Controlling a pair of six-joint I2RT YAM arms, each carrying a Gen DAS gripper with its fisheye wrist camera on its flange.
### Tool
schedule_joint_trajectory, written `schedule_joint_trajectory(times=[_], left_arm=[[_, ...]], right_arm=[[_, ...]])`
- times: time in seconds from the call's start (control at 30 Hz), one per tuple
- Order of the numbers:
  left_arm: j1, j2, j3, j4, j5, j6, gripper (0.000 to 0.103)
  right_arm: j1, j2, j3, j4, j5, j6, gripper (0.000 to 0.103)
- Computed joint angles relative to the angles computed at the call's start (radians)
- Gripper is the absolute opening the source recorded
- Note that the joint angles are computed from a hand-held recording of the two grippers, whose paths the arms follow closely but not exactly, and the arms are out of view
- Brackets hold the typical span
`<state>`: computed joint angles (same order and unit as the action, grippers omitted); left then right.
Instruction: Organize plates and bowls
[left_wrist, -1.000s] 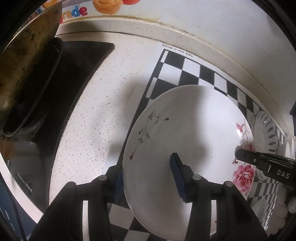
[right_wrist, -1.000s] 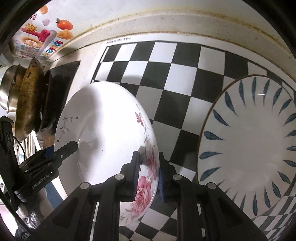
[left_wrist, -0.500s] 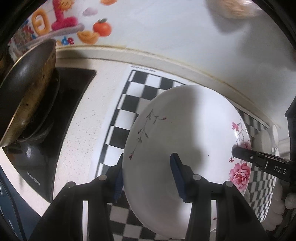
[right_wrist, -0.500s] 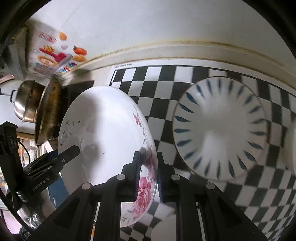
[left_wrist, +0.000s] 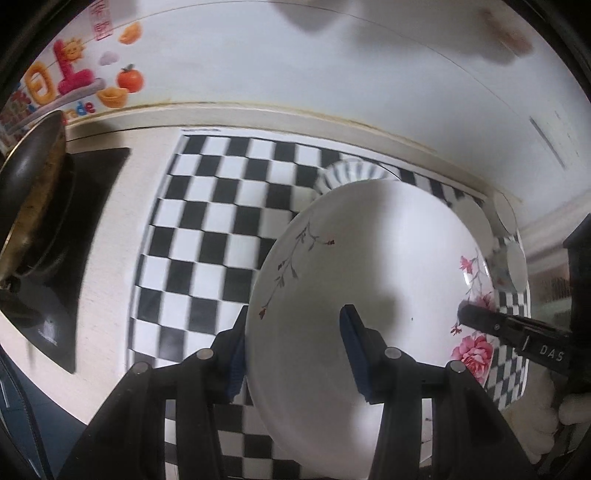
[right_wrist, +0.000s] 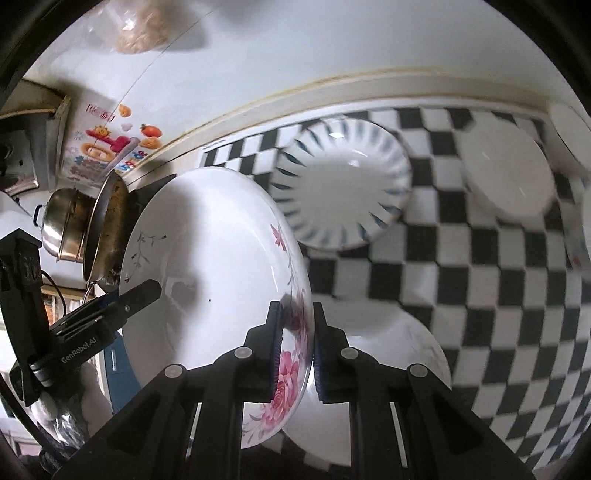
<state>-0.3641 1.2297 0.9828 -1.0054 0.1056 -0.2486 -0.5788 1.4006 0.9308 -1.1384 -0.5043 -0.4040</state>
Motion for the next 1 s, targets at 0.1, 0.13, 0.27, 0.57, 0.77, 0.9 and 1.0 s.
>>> schedule_joint_trajectory(times=[0.1, 0.13, 0.27, 0.57, 0.77, 0.9, 1.0], left_arm=[[-0.084, 0.004, -0.022, 0.019, -0.018, -0.047, 0.044], [-0.109, 0.007, -0.027, 0.023, -0.021, -0.061, 0.044], [-0.213, 0.035, -0.062, 0.056, -0.039, -0.128, 0.044], [-0.362, 0.142, -0.137, 0.142, -0.048, -0.211, 0.044], [-0.392, 0.221, -0.183, 0.194, -0.02, -0.237, 0.044], [-0.404, 0.259, -0.194, 0.218, -0.012, -0.25, 0.044], [-0.415, 0.277, -0.177, 0.211, -0.021, -0.246, 0.044]], right_arm=[[-0.134, 0.005, -0.034, -0.037, 0.01, -0.111, 0.016], [-0.162, 0.007, -0.044, -0.037, 0.016, -0.134, 0.016], [-0.287, 0.018, -0.082, -0.044, 0.051, -0.237, 0.016], [-0.466, 0.125, -0.145, 0.035, 0.131, -0.374, 0.016], [-0.502, 0.185, -0.193, 0.121, 0.183, -0.413, 0.016], [-0.499, 0.217, -0.215, 0.17, 0.21, -0.414, 0.016], [-0.499, 0.226, -0.226, 0.191, 0.217, -0.415, 0.016]])
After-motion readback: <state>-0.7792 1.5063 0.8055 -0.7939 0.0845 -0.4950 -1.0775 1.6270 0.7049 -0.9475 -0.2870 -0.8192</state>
